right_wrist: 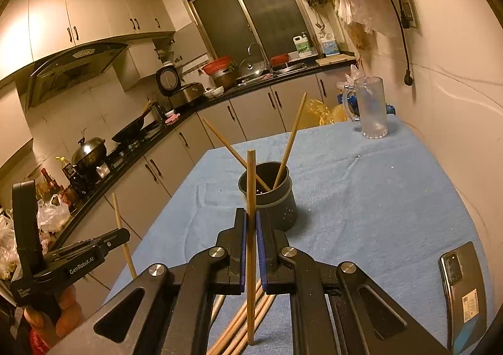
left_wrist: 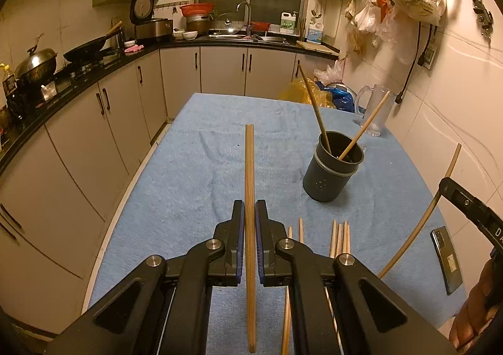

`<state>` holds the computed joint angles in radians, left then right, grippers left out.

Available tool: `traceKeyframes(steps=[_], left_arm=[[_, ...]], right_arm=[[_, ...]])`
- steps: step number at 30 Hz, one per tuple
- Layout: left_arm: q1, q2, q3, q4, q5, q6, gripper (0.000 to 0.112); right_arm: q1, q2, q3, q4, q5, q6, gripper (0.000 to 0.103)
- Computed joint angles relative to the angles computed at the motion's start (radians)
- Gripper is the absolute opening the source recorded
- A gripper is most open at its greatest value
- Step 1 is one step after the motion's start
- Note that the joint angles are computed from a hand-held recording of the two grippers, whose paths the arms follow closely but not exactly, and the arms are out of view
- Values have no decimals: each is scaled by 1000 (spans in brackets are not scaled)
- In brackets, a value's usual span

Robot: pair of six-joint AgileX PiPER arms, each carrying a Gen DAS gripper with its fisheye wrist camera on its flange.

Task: Organize utensils
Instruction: 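Lift the chopsticks upright and move both tools above the black cup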

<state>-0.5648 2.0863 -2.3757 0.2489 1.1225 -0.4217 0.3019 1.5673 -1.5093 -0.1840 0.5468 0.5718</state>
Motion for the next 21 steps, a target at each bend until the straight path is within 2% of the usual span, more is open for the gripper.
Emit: traceKeyframes(steps=[16,21], left_arm=[[-17,16,-69,4,41,1,6],[-25,44,-141,9,75,8,6]], right_arm=[[-4,-42,21,-9,-8,21,7],[-8,-52,21,-6,-5,22,7]])
